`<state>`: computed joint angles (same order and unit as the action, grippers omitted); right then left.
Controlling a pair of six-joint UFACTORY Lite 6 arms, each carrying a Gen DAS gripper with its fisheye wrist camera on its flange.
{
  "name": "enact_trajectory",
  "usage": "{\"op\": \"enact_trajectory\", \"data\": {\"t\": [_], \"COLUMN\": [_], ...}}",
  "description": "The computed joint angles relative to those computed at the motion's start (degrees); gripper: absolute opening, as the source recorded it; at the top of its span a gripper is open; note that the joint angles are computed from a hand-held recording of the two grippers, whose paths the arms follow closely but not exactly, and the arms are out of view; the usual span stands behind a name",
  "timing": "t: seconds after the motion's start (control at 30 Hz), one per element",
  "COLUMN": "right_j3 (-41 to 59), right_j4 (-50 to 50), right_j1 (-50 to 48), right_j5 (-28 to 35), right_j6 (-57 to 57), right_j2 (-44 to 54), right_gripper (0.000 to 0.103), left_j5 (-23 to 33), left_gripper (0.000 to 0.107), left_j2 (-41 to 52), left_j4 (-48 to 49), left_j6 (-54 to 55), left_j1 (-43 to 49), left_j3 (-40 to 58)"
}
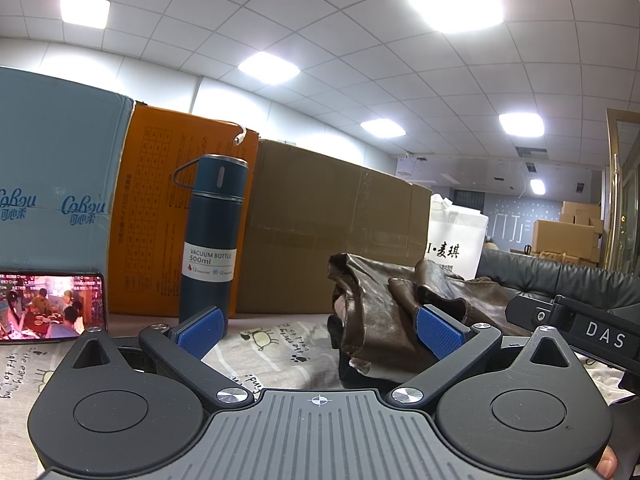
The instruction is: Fold clothes
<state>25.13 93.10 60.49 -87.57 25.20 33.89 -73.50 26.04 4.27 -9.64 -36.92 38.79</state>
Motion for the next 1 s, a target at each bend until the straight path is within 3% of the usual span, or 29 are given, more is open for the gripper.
{"op": "enact_trajectory", "data": {"t": [0.47,1.0], "right_j3": [-0.2,-3.1], "right_j4": [0.0,3.1], "right_j1": [0.4,5.4], "right_j5": [-0.4,-5.5], "right_j6": [0.7,12.5], "right_j2": [0.3,2.3], "right_gripper": [0.103,0.103], "left_j5": [0.0,-2.9], "left_gripper": [0.103,0.103], "left_j2": [0.1,-3.2], "left_j4": [-0.7,-7.1], "left_j6": [0.1,6.4], "left_j1": [-0.2,-4.2], "left_j3": [0.1,-2.6]}}
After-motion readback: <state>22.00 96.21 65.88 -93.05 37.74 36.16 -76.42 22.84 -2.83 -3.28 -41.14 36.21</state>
